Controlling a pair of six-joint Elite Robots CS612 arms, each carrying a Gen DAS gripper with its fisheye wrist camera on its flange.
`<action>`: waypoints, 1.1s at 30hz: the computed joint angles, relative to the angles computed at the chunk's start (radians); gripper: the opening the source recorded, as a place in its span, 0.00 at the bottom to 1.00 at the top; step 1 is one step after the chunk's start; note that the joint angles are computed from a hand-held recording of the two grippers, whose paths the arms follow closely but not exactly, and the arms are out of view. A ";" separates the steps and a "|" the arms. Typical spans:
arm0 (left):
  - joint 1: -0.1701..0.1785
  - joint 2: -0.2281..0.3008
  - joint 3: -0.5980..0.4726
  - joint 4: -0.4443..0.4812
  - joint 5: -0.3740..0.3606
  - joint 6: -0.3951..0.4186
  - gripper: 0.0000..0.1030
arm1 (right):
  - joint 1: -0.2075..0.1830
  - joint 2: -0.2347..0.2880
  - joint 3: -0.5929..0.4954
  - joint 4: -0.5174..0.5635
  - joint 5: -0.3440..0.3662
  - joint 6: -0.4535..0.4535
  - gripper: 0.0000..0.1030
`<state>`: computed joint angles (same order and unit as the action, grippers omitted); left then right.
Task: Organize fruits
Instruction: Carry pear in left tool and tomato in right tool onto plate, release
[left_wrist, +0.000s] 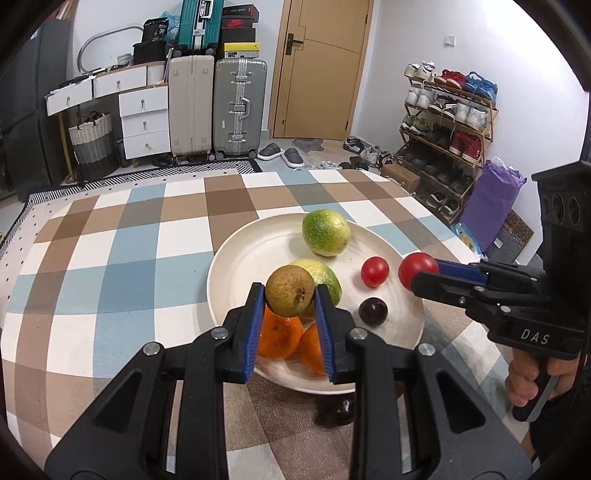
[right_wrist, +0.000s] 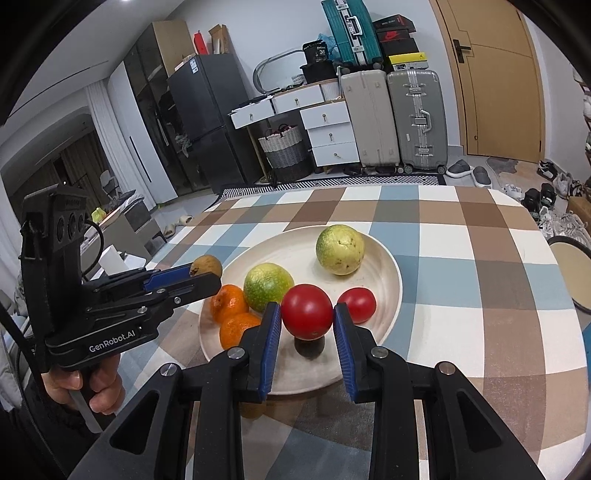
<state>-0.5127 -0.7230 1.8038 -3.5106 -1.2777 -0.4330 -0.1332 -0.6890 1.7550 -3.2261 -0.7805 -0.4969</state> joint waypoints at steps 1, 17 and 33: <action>0.001 0.002 -0.002 0.000 0.002 0.000 0.24 | 0.000 0.004 -0.002 -0.007 -0.002 0.012 0.29; -0.011 0.013 -0.016 -0.022 -0.069 0.010 0.24 | 0.017 0.019 -0.018 -0.001 -0.101 0.027 0.29; -0.027 0.036 -0.051 0.032 -0.078 0.037 0.24 | 0.005 0.005 0.006 -0.031 -0.118 0.007 0.46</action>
<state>-0.5392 -0.6867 1.7526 -3.4790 -1.3558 -0.3958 -0.1283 -0.6842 1.7608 -3.2572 -0.8984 -0.4899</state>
